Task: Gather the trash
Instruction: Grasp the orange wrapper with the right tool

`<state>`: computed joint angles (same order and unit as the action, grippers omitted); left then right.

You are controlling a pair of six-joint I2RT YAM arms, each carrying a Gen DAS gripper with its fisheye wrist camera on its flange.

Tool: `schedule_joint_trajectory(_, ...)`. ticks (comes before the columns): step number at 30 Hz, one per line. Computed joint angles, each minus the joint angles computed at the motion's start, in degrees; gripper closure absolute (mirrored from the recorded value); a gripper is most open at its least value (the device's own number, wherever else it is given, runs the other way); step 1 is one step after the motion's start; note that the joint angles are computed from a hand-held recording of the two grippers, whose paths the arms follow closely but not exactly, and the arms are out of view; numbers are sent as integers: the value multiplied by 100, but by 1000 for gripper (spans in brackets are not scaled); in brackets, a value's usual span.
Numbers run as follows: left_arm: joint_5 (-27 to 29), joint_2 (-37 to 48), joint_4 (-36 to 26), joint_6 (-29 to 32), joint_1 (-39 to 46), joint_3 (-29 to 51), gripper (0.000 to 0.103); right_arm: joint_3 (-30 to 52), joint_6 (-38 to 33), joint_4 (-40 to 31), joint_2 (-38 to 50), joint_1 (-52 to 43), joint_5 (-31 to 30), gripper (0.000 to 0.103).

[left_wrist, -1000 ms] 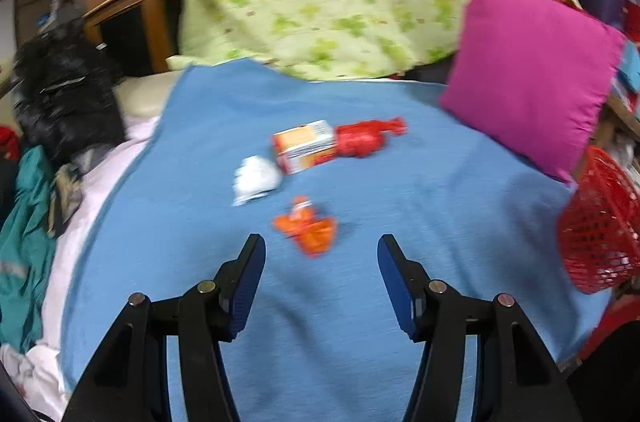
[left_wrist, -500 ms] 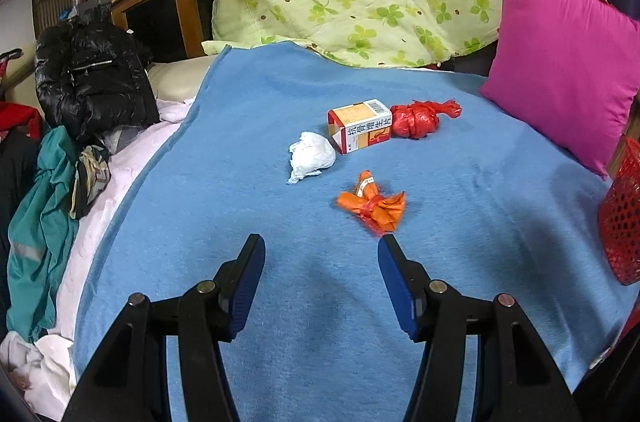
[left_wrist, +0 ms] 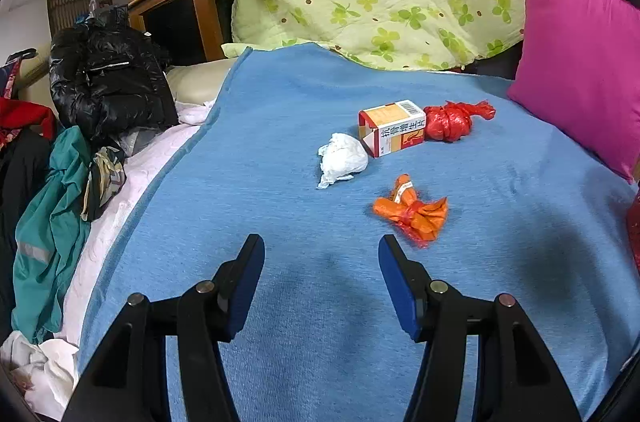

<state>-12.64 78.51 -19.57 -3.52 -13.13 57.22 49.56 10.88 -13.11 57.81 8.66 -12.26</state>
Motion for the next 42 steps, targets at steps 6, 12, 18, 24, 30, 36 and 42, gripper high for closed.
schedule_joint_trajectory(6, 139, 112, 34, 17, 133, 34, 43, 98, 70, 8, 254, 158, 110, 42)
schedule_joint_trajectory(12, 178, 185, -12, 22, 240, 52, 42, 164, 76, 23, 483, 366, 286, 42)
schedule_joint_trajectory(18, 122, 165, -11, 74, 309, 14, 42, 201, 134, 70, 644, 571, 425, 42)
schedule_joint_trajectory(24, 194, 127, -62, 127, 443, -14, 42, 272, 145, 93, 828, 731, 517, 42)
schedule_joint_trajectory(30, 462, 195, -173, 8, 735, 67, 42, 525, 233, 111, 1275, 858, 481, 42)
schedule_joint_trajectory(36, 724, 475, -173, -4, 989, 279, 42, 1223, 454, -60, 2258, 839, 13, 42)
schedule_joint_trajectory(42, 862, 933, -241, 60, 1291, 630, 42, 2214, 498, -356, 3598, 1102, -286, 42)
